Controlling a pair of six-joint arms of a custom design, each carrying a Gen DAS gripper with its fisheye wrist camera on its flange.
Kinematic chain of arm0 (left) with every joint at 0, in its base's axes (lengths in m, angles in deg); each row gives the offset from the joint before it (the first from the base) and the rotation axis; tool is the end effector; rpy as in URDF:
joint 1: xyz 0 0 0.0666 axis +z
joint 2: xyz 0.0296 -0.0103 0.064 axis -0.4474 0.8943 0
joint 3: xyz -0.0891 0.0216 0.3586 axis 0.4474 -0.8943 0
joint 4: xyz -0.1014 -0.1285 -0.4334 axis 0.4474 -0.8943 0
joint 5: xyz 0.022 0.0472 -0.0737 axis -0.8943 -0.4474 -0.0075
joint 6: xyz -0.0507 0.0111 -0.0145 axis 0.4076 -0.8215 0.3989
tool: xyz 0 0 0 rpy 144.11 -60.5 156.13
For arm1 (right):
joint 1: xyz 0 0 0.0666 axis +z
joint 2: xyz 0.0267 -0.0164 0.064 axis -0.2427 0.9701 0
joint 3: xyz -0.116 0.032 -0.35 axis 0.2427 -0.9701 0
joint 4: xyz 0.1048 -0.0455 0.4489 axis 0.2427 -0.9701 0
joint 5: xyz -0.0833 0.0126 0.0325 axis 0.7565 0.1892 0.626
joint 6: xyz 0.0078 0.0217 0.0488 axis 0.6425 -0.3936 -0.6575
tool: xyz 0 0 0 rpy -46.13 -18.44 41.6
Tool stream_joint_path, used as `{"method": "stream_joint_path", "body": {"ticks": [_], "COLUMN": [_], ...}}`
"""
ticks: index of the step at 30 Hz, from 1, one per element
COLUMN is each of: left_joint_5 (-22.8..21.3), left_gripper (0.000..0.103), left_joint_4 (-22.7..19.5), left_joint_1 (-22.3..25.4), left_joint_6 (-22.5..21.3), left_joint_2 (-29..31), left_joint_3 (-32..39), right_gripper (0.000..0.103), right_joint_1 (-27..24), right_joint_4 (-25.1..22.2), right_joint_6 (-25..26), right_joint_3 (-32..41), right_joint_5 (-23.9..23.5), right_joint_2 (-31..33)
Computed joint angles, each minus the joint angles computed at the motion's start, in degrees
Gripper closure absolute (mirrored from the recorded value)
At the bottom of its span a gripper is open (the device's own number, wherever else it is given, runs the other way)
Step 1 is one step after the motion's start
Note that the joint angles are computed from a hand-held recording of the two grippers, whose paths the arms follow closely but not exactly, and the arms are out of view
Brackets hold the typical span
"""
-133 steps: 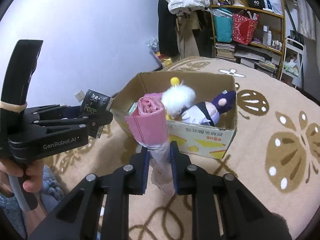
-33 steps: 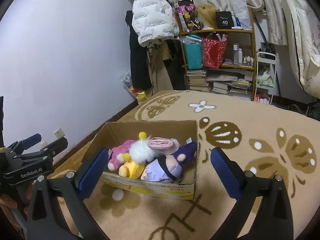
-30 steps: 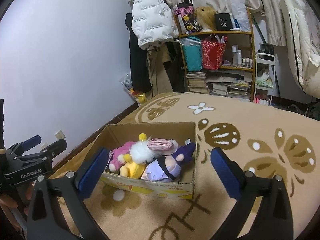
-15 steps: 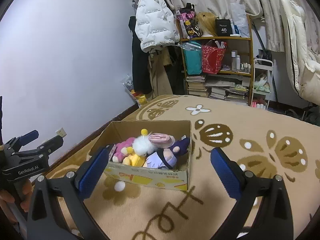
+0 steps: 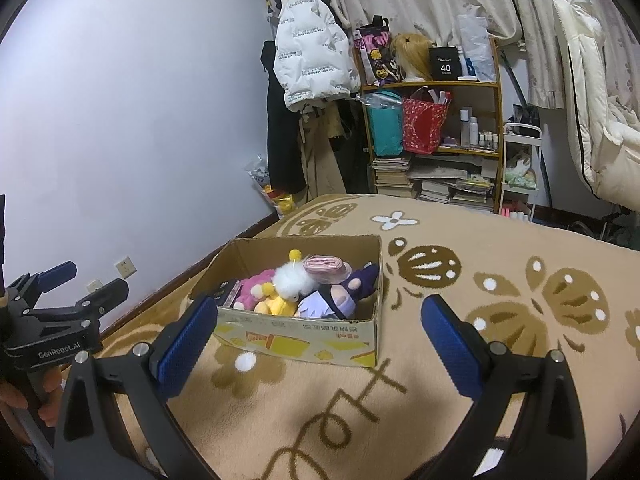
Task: Organize soft objects
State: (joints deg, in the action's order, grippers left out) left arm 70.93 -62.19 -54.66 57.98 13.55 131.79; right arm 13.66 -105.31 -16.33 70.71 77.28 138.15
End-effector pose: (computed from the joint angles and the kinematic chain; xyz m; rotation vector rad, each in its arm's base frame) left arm 0.5110 -0.2763 0.5095 0.8206 2.0005 -0.2241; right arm 0.3545 0.1575 0.4806 0.7114 1.9646 -0.1360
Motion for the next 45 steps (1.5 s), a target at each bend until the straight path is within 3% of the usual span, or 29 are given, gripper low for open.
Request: {"method": "stream_joint_path", "body": {"ticks": [11, 32, 45], "left_joint_5": [-1.06, -3.73, -3.20], "left_gripper": [0.000, 0.001, 0.000], "left_joint_4": [-1.92, -1.23, -1.99], "left_joint_1": [0.16, -0.95, -0.50], "left_joint_6": [0.71, -0.46, -0.52], "left_joint_2": [2.34, 2.84, 3.30], "left_joint_3": [1.49, 1.12, 1.74], "right_gripper": [0.000, 0.000, 0.000], "right_joint_1": [-0.19, -1.93, -2.06], "right_joint_4": [-1.75, -1.28, -0.88], "right_joint_6": [-4.33, -3.36, -3.01], "right_joint_3": [-0.67, -0.80, -1.62], "right_joint_5": [-2.35, -4.26, -4.08], "right_joint_2": [0.46, 1.71, 1.49]}}
